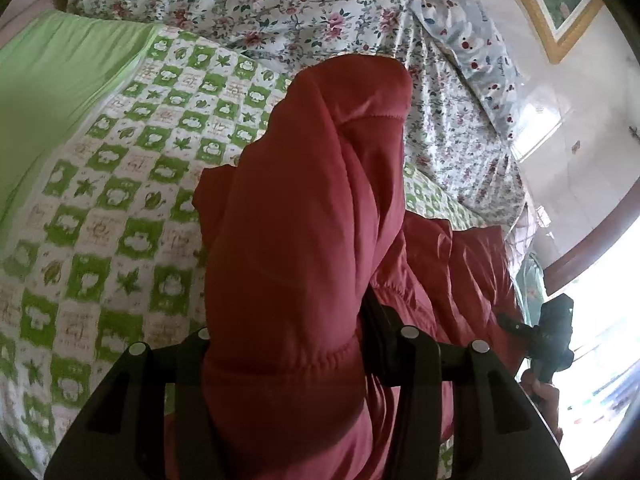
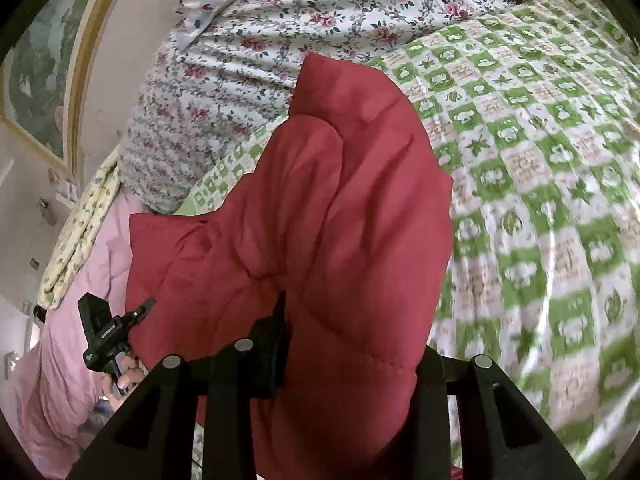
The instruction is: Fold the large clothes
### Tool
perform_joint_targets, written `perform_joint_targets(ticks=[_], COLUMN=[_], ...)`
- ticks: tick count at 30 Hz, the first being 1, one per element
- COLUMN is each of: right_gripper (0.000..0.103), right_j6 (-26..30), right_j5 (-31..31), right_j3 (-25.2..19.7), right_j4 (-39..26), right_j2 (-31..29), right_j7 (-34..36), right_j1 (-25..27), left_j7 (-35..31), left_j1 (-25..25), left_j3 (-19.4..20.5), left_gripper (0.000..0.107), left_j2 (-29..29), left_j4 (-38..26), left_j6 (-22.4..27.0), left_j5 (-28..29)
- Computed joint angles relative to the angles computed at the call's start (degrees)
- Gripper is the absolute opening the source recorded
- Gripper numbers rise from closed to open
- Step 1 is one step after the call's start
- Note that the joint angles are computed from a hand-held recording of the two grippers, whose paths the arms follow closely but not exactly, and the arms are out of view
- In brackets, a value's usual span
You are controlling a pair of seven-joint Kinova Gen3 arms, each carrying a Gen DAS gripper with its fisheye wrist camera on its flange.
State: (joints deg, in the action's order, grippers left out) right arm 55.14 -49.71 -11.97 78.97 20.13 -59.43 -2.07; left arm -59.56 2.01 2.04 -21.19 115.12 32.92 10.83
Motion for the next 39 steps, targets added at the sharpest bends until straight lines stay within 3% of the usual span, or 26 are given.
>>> perform_joint_targets(ticks=[7, 16, 24, 29, 39], right_gripper=[0.034, 0.034, 0.035, 0.042, 0.056], right_j6=[-0.3, -0.4, -3.1, -5.9, -14.1], right_j5=[-4.5, -8.7, -11.0, -12.4, -12.3], right_j3=[0.5, 3.1, 4.2, 3.8, 2.4], right_j4=[7.4, 13.7, 17.0, 18.5, 21.3], right_j2=[-4.3, -7.6, -6.8, -5.6, -5.8], right_j7=[4.8, 9.5, 11.2, 11.5, 12.3], right_j1=[1.8, 1.4, 1.2, 1.2, -0.1], left_j7=[3.9, 7.3, 9.5, 12.2, 25.6], left_j1=[-1.1, -0.5, -1.9, -3.7, -11.9], left_j3=[3.8, 5.4, 6.2, 7.4, 18.4], left_gripper=[0.045, 0.045, 0.046, 0.051, 0.072], left_j2=[-4.8, -9.2, -8.1, -6.0, -2.3], left_j4=[3.3, 7.7, 10.5, 11.9, 8.3], left_j6=[0.3, -0.9, -2.0, -2.9, 2.0], left_j5=[-1.7, -1.7, -2.6, -3.4, -13.9])
